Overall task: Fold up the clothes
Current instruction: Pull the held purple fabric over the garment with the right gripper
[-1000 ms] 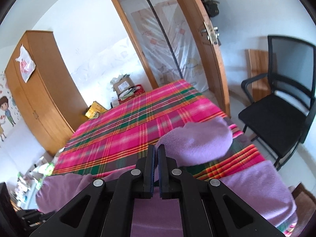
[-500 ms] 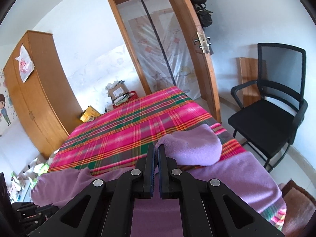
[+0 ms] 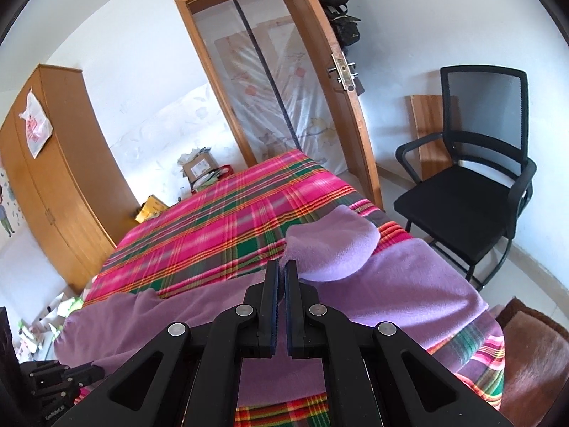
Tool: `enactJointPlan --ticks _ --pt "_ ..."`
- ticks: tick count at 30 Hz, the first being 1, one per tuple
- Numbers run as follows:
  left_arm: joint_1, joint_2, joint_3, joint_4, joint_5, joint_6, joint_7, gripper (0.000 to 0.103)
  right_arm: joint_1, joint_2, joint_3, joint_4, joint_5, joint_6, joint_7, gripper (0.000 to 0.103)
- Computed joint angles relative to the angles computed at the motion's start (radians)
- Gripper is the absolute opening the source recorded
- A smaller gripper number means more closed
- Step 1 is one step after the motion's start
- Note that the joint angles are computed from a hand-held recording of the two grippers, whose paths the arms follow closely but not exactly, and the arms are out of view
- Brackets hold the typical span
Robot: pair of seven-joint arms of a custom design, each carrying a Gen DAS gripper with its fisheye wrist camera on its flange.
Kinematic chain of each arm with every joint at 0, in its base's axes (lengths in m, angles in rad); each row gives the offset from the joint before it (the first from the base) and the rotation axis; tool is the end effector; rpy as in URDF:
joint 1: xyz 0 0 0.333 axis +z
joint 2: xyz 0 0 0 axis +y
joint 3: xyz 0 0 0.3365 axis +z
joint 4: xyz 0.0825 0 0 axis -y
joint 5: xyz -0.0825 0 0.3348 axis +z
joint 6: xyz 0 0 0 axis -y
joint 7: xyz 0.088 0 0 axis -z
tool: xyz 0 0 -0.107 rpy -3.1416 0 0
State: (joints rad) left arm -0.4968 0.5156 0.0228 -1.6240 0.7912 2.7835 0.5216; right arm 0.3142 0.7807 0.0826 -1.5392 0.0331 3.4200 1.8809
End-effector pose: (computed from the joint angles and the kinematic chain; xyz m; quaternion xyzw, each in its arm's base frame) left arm 0.5993 -0.3469 0.4300 -0.6230 0.6829 -0.2847 0.2537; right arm 0.6839 0.2608 0.3772 -0.5994 0.6055 -0.1981 0.4846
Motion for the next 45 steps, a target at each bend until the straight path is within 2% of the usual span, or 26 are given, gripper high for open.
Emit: enactJointPlan --ticks 7,11,17,21,27,33,38,40,42,45 --pt "0.013 0.009 -0.024 -0.012 -0.040 -0.005 0.045 0.003 0.038 -0.021 -0.048 -0.068 0.038 0.041 0.003 0.003" --pt "0.017 0.014 -0.031 -0.020 -0.074 -0.002 0.075 0.003 0.029 -0.022 -0.040 -0.091 0.048 0.045 0.010 0.003" --pt "0.020 0.017 -0.032 -0.031 -0.113 0.009 0.109 0.004 0.061 -0.029 -0.075 -0.125 0.082 0.046 0.016 0.003" --pt "0.015 0.032 -0.031 -0.022 -0.133 -0.003 0.133 0.004 0.058 -0.029 -0.075 -0.135 0.087 0.041 0.018 0.003" --pt "0.015 0.038 -0.029 -0.030 -0.164 0.006 0.158 0.005 0.101 -0.021 -0.127 -0.137 0.121 0.012 0.020 0.003" --pt "0.012 0.045 -0.027 -0.027 -0.187 0.003 0.177 0.006 0.101 -0.013 -0.127 -0.136 0.127 -0.014 0.031 0.003" --pt "0.015 0.042 -0.028 -0.036 -0.200 0.019 0.190 0.007 0.119 -0.008 -0.154 -0.122 0.122 -0.068 0.036 0.005" --pt "0.029 0.043 -0.044 -0.037 -0.224 0.024 0.213 0.008 0.137 -0.010 -0.178 -0.120 0.121 -0.090 0.041 0.007" --pt "0.071 0.037 -0.092 -0.050 -0.282 0.043 0.275 0.013 0.164 -0.014 -0.214 -0.126 0.120 -0.097 0.046 0.008" --pt "0.157 0.020 -0.192 -0.101 -0.400 0.125 0.405 0.013 0.186 -0.024 -0.245 -0.131 0.113 -0.119 0.052 0.011"
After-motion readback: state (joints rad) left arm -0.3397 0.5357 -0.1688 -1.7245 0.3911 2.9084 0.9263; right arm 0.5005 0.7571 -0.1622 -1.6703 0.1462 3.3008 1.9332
